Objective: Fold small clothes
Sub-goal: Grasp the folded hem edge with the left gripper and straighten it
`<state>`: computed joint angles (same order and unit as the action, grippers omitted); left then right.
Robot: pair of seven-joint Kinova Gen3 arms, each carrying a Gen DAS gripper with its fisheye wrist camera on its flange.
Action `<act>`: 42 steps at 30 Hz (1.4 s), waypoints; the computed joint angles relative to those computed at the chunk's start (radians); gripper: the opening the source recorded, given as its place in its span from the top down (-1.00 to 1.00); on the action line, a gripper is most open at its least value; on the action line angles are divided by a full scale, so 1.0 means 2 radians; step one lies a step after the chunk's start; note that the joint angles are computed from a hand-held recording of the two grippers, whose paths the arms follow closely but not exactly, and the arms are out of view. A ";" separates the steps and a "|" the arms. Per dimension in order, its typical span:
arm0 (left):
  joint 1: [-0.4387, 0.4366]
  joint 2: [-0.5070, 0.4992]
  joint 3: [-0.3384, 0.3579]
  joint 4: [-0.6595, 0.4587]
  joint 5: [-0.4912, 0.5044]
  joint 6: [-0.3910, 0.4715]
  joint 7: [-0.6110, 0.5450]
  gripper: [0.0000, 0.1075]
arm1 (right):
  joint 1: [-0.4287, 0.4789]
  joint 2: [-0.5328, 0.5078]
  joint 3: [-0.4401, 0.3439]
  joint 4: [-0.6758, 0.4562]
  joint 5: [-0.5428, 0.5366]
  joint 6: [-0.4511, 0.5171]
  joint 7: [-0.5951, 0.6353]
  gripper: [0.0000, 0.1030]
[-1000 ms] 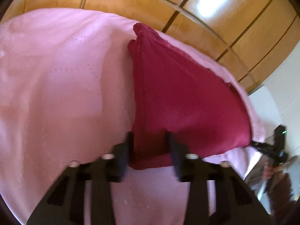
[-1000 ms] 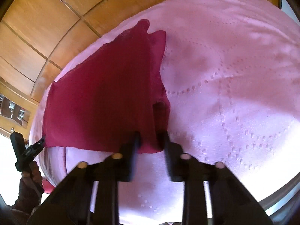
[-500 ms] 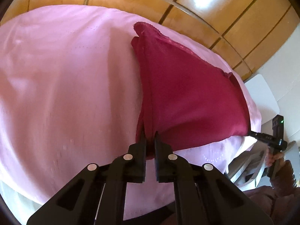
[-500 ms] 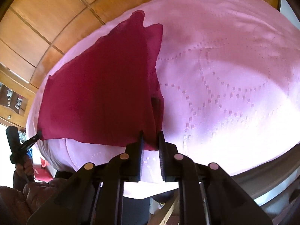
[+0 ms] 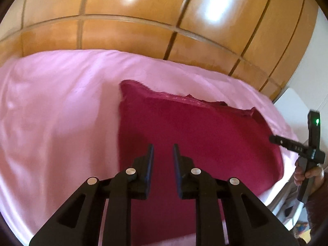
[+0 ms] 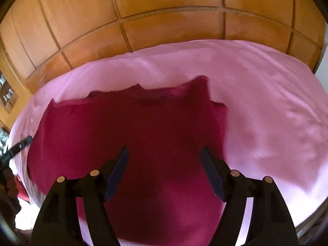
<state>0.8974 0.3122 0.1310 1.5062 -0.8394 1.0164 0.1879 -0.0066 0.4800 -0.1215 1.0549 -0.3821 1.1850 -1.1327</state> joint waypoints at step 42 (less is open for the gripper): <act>0.009 0.073 -0.071 -0.092 0.026 0.056 -0.081 0.69 | -0.014 0.016 -0.008 0.089 0.039 -0.193 -0.036 -0.65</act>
<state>0.9161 0.4582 -0.0106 1.3217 -0.7865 1.1293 0.0263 -0.0345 0.5127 -0.1370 1.2333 -0.3047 0.7998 -1.2048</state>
